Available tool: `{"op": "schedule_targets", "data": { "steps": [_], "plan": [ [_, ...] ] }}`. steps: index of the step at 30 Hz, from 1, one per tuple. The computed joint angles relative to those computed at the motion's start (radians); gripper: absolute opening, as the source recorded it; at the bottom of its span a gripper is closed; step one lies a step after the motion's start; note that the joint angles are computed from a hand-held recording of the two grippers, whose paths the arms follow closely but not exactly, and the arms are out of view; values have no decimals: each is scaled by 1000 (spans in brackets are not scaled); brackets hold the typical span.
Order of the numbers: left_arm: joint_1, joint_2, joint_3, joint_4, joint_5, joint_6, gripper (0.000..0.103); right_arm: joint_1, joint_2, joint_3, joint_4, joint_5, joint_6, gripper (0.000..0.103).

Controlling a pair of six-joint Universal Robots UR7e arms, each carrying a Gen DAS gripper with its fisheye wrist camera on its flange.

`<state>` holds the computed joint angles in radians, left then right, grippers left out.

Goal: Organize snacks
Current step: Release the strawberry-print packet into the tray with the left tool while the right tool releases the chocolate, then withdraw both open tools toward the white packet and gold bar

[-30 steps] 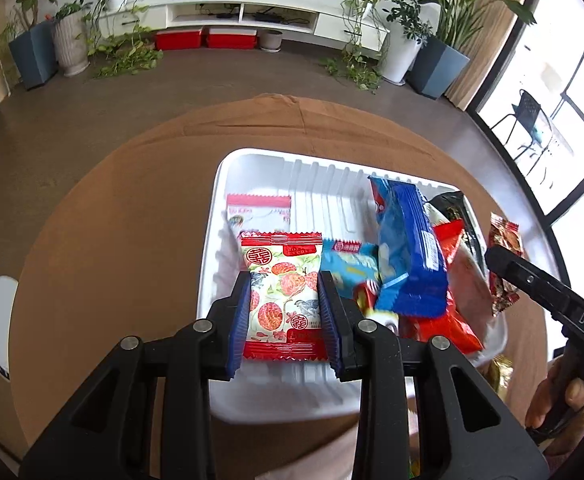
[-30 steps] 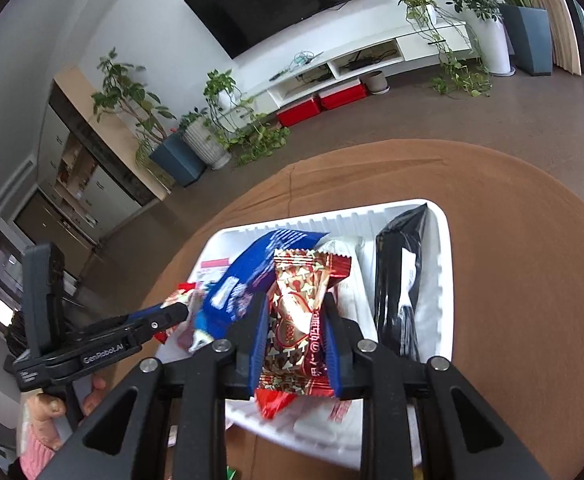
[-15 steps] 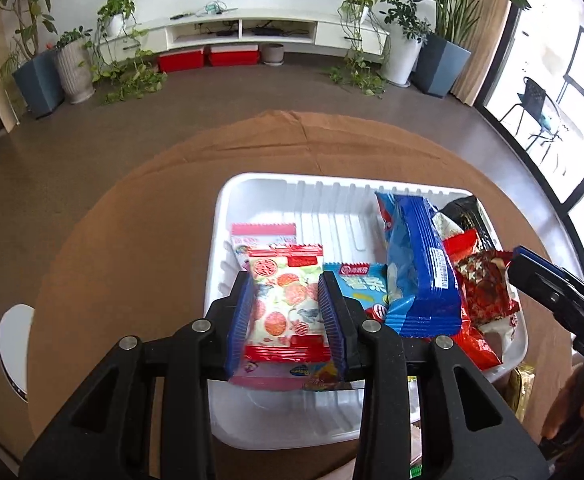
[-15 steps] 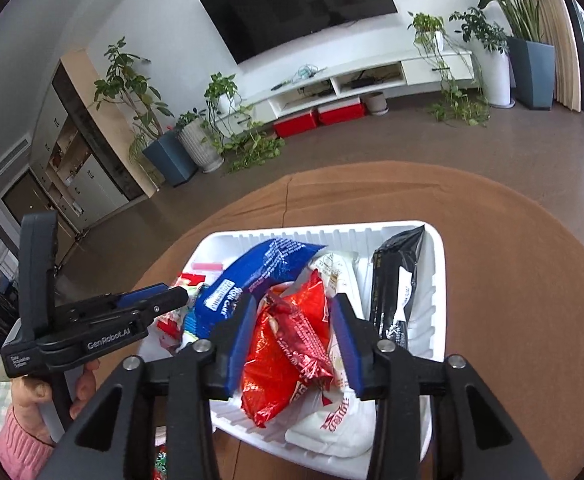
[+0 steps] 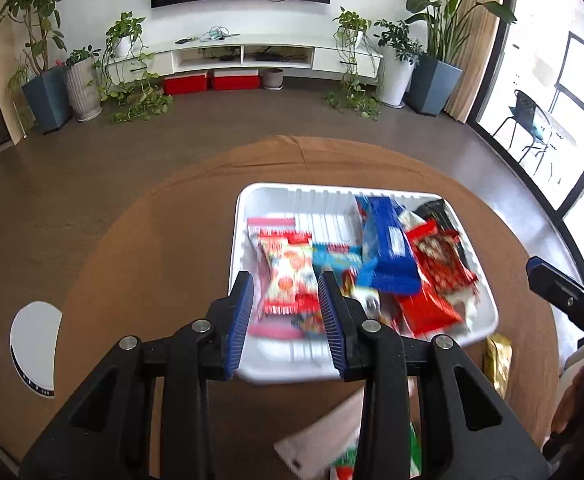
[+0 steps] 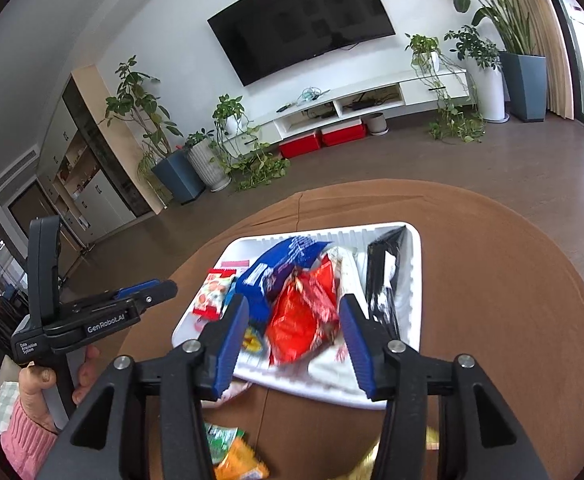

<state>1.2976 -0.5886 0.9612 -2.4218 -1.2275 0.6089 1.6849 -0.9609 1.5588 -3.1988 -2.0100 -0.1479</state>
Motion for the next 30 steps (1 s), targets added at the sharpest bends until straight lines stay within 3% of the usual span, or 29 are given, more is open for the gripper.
{"op": "schedule_targets", "data": {
  "steps": [12, 21, 30],
  "plan": [
    [18, -240, 387, -125, 13, 39, 33, 55, -87, 217, -134, -71, 10, 57],
    [24, -327, 519, -139, 13, 41, 33, 61, -128, 360, -197, -107, 74, 57],
    [11, -370, 590, -160, 18, 72, 33, 66, -133, 415, -238, -135, 93, 58]
  ]
}}
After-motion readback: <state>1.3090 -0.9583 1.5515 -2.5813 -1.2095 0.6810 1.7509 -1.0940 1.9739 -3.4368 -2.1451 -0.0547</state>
